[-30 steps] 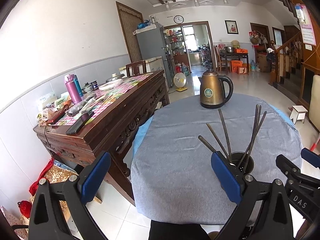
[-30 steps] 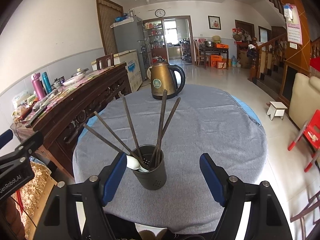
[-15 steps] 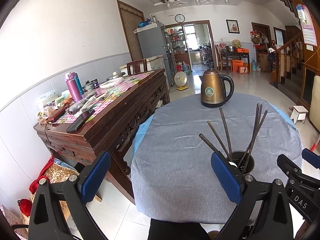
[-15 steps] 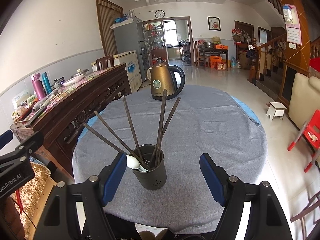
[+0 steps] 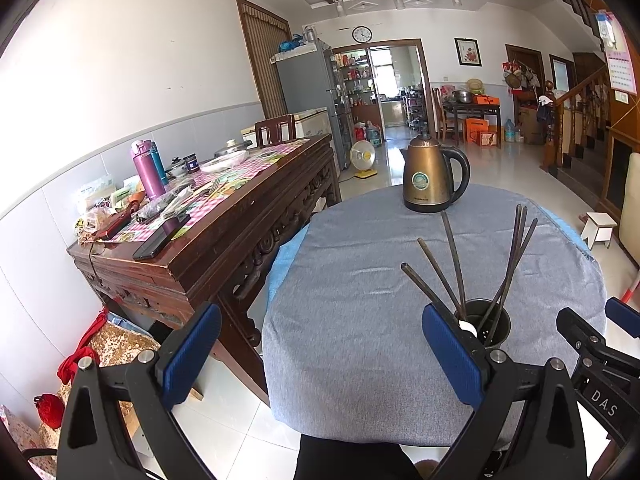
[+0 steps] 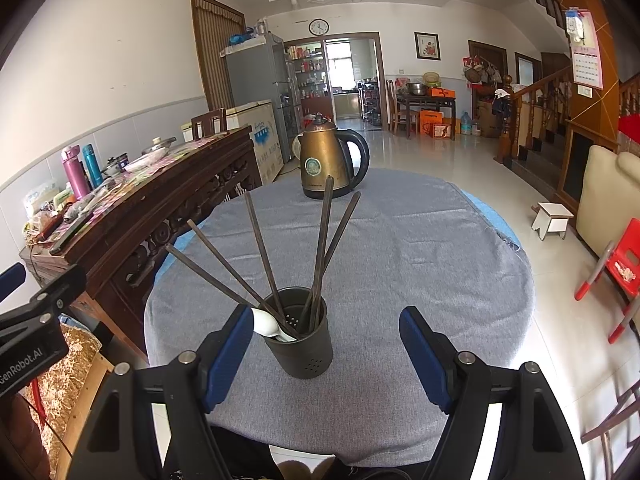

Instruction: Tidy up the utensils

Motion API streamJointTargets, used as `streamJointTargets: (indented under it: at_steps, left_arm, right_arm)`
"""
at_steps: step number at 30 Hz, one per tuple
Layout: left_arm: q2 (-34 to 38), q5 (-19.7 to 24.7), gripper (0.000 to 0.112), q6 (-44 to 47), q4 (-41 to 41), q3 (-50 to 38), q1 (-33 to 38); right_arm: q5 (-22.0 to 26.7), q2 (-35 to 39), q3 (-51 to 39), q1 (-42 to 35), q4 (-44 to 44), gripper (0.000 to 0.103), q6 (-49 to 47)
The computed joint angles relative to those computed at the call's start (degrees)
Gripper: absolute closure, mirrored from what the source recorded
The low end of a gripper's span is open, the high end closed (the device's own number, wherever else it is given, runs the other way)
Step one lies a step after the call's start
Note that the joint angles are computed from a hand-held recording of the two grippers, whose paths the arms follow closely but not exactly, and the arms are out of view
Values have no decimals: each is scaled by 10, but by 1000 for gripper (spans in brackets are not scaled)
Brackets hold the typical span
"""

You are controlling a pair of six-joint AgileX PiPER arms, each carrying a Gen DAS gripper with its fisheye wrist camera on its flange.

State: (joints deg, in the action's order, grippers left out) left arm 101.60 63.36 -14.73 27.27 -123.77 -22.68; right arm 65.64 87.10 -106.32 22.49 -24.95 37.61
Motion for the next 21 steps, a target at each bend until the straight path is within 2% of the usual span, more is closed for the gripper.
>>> streamJointTargets:
  at_steps: [21]
  left_arm:
    - [-13, -12, 12, -17, 7, 34, -5]
  right_arm:
    - [8, 4, -7, 1, 3, 25, -1]
